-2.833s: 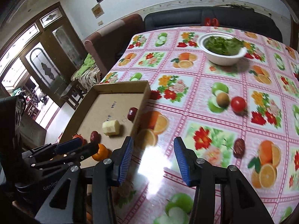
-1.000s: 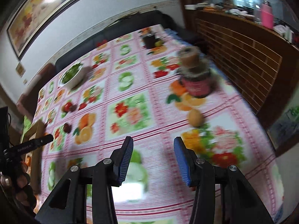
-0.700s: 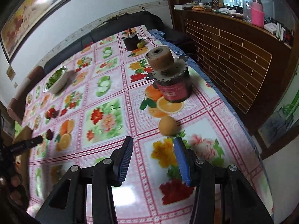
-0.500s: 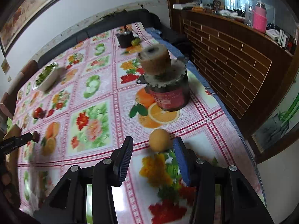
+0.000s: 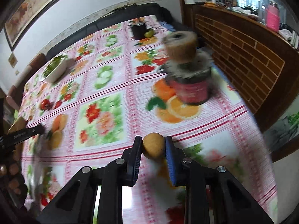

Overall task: Organize fruits
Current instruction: 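Grasp the small brown round fruit with the right tool while the left tool grasps a red date, then carry the brown fruit and the red date in both tools over the cardboard tray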

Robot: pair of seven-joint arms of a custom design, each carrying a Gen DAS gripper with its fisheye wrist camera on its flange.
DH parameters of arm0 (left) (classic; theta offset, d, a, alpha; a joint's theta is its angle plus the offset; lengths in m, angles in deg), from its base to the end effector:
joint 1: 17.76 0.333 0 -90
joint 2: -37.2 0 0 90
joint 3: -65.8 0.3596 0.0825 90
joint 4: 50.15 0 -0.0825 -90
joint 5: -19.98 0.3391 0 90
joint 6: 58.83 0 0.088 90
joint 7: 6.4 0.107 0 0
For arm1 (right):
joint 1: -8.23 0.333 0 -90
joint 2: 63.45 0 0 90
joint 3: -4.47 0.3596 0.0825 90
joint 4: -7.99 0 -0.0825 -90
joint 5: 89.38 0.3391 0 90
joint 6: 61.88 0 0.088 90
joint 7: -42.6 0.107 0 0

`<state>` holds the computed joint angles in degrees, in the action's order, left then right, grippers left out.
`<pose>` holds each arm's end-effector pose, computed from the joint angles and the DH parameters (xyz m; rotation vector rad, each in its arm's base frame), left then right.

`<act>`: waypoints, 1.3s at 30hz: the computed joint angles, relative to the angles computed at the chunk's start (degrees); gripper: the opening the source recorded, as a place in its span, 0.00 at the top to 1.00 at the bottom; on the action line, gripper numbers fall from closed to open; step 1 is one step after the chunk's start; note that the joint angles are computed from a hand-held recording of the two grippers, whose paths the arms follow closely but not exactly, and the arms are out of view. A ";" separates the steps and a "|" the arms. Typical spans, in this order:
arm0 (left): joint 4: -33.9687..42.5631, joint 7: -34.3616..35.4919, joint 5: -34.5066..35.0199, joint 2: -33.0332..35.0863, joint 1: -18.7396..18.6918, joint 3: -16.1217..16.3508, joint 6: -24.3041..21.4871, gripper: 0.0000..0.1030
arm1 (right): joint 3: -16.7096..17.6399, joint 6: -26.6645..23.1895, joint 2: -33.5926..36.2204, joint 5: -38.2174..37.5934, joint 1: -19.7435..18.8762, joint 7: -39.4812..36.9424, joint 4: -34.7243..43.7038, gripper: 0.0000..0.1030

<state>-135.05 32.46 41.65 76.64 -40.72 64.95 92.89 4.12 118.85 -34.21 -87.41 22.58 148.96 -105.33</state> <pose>0.6788 -0.3071 0.3792 -2.1376 1.7622 -0.6173 0.6357 0.1559 0.3576 -1.7193 1.8514 -0.4251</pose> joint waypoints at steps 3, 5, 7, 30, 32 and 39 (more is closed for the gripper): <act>-3.06 -0.86 0.68 -2.04 -0.53 0.43 0.65 0.82 | 3.58 -0.03 -0.14 0.25 -1.58 -1.46 -0.08 0.75; -5.72 -2.27 2.01 -3.97 -1.28 1.18 1.33 0.82 | 5.63 -0.55 0.09 0.25 -2.03 -2.73 0.48 0.75; -8.32 -4.24 4.27 -6.08 -2.41 2.31 1.37 0.81 | 8.79 -1.09 0.47 0.73 -3.36 -4.36 1.27 0.75; -27.02 -26.63 27.10 -22.34 3.36 -1.19 0.16 0.81 | 21.25 -7.55 5.62 8.09 -0.38 -21.26 14.16 0.75; -27.89 -26.90 27.18 -22.96 4.29 -1.81 0.84 0.81 | 21.13 -8.29 5.82 8.79 0.28 -22.14 14.84 0.75; -30.03 -28.40 28.42 -24.89 5.93 -2.62 1.59 0.81 | 20.58 -9.82 6.02 10.63 2.39 -25.02 16.50 0.75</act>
<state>-165.07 4.06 70.07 51.75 -34.79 62.33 94.48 24.70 109.03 -28.19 -76.78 24.97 123.93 -88.83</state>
